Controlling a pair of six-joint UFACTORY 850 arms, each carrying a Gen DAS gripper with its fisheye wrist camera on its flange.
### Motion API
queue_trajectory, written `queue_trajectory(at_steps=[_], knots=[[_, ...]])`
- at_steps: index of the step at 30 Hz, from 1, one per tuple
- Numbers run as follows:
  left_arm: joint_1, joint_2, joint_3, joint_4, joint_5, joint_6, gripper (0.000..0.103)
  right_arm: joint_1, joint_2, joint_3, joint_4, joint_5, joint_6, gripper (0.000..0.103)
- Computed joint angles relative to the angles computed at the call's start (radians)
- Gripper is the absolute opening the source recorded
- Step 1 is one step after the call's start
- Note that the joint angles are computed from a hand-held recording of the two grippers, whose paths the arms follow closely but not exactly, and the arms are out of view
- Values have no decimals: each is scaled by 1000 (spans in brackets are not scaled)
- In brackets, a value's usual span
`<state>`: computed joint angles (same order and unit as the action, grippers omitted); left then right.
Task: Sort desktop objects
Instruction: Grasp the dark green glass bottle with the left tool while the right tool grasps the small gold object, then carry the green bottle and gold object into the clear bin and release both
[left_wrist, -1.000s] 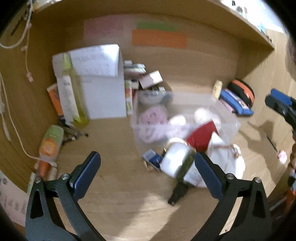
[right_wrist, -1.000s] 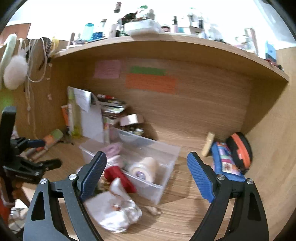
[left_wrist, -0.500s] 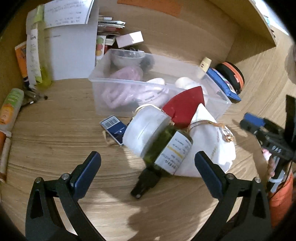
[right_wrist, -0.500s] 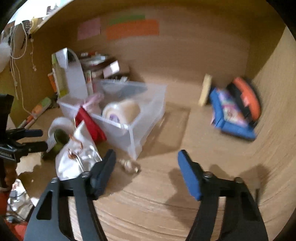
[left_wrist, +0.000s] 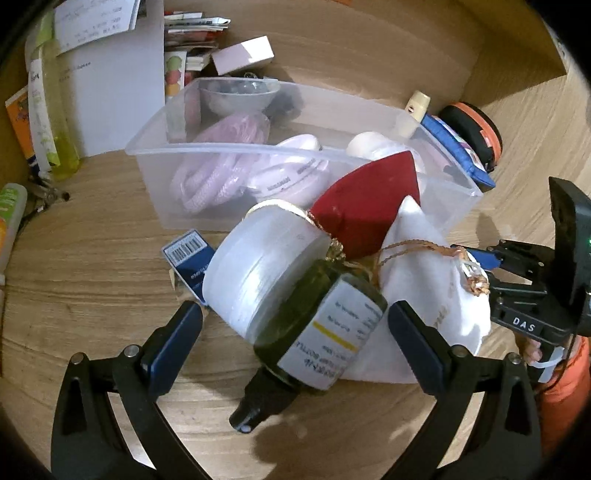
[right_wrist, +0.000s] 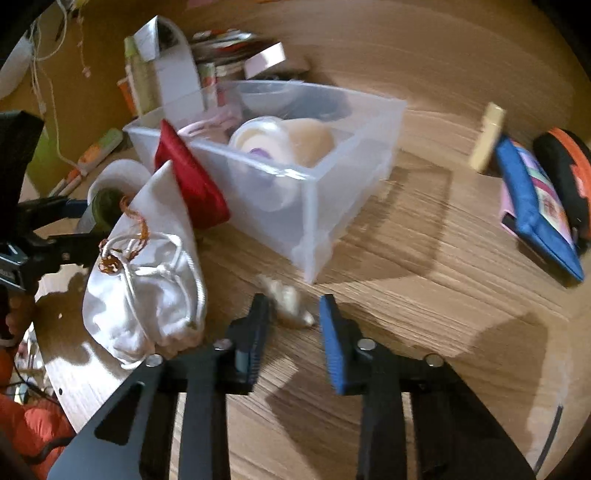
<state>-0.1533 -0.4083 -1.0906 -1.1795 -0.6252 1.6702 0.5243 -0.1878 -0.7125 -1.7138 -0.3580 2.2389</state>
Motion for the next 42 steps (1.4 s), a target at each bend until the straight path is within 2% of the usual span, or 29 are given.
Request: queue_trajectory(at_steps=[2, 4, 6, 8, 14, 17, 22, 23, 24, 25, 27, 31, 36, 42], knots=[[1, 3, 5, -29, -4, 21, 102, 1, -13, -12, 28, -7, -45, 24], [-3, 4, 8, -33, 10, 26, 92, 4, -19, -18, 25, -7, -51, 19], [-4, -2, 1, 0, 6, -2, 76, 2, -15, -13, -13, 4, -12, 16], [-1, -4, -1, 10, -6, -9, 73, 2, -10, -7, -29, 5, 11, 16], [12, 32, 49, -80, 24, 106, 71, 7, 15, 25, -61, -14, 90, 16], [34, 44, 68, -145, 19, 150, 70, 30, 21, 28, 41, -114, 58, 16], [72, 42, 56, -154, -21, 109, 68, 15, 78, 67, -31, -99, 191, 16], [78, 44, 54, -153, -29, 105, 61, 19, 86, 71, -30, -108, 199, 16], [83, 47, 55, -156, -32, 112, 43, 24, 95, 74, -30, -120, 205, 16], [86, 45, 46, -124, -40, 86, 41, 29, 107, 79, -35, -126, 213, 16], [95, 19, 9, -42, -110, 10, 40, 29, 118, 83, -58, -130, 238, 16], [73, 17, 28, -69, 6, 42, 40, 48, 126, 78, -44, -141, 223, 16], [88, -2, 13, -29, -15, 13, 40, 65, 119, 73, -41, -137, 216, 16], [113, 52, 56, -147, -11, 145, 40, 70, 138, 73, -55, -146, 233, 16]])
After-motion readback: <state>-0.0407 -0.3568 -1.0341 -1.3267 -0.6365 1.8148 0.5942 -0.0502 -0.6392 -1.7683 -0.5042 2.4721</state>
